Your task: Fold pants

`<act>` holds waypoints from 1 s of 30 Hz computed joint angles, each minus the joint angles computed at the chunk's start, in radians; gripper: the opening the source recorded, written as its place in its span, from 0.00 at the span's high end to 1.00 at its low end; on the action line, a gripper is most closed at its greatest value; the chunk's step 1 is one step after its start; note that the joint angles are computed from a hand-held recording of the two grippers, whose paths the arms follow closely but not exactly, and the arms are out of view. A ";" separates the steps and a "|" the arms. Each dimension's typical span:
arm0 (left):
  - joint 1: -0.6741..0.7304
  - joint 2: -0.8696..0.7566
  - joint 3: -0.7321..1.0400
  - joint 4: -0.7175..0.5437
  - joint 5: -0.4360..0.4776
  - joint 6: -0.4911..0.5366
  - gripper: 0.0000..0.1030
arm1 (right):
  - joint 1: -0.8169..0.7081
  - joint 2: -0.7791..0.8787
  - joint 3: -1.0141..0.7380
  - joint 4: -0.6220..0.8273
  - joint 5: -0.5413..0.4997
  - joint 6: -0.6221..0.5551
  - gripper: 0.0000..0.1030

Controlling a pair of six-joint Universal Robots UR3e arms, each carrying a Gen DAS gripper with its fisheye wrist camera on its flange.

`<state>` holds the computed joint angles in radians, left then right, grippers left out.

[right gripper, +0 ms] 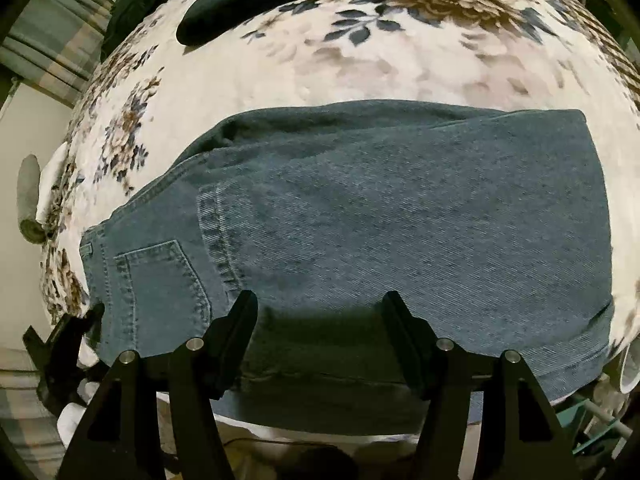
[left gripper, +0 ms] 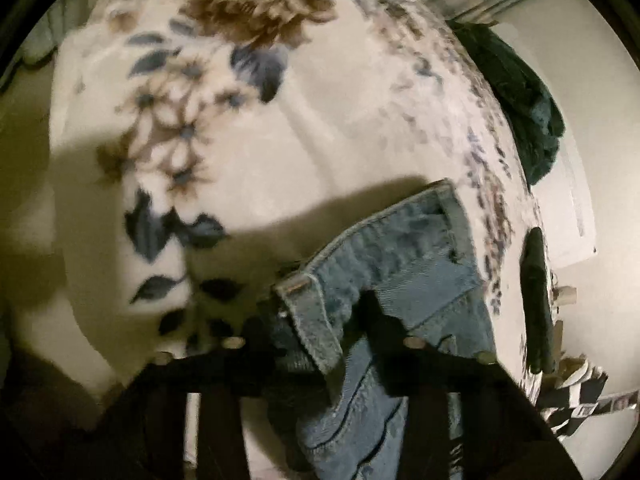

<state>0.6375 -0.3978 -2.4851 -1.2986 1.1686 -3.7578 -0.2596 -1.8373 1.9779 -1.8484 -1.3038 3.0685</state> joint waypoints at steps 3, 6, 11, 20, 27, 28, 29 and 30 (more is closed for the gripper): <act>-0.090 -0.041 0.061 0.067 0.053 -0.040 0.79 | -0.012 -0.017 0.016 -0.002 -0.013 0.002 0.35; -0.207 -0.120 0.129 0.164 0.114 -0.103 0.82 | -0.053 -0.054 0.038 0.015 -0.002 -0.011 0.35; -0.556 -0.411 0.301 0.415 0.339 -0.242 0.84 | -0.147 -0.132 0.061 0.073 0.030 -0.069 0.35; -1.074 -0.942 0.826 0.554 0.640 -0.261 0.84 | -0.598 -0.312 -0.027 0.426 0.114 -0.408 0.35; -1.347 -1.385 1.302 0.534 0.653 -0.228 0.84 | -1.041 -0.256 -0.190 0.624 0.138 -0.695 0.35; -1.377 -1.469 1.397 0.515 0.629 -0.218 0.84 | -1.079 -0.240 -0.206 0.628 0.139 -0.714 0.35; -1.388 -1.515 1.451 0.499 0.614 -0.216 0.84 | -1.127 -0.216 -0.225 0.626 0.136 -0.742 0.35; -1.408 -1.580 1.524 0.477 0.598 -0.211 0.84 | -1.165 -0.190 -0.241 0.616 0.135 -0.763 0.35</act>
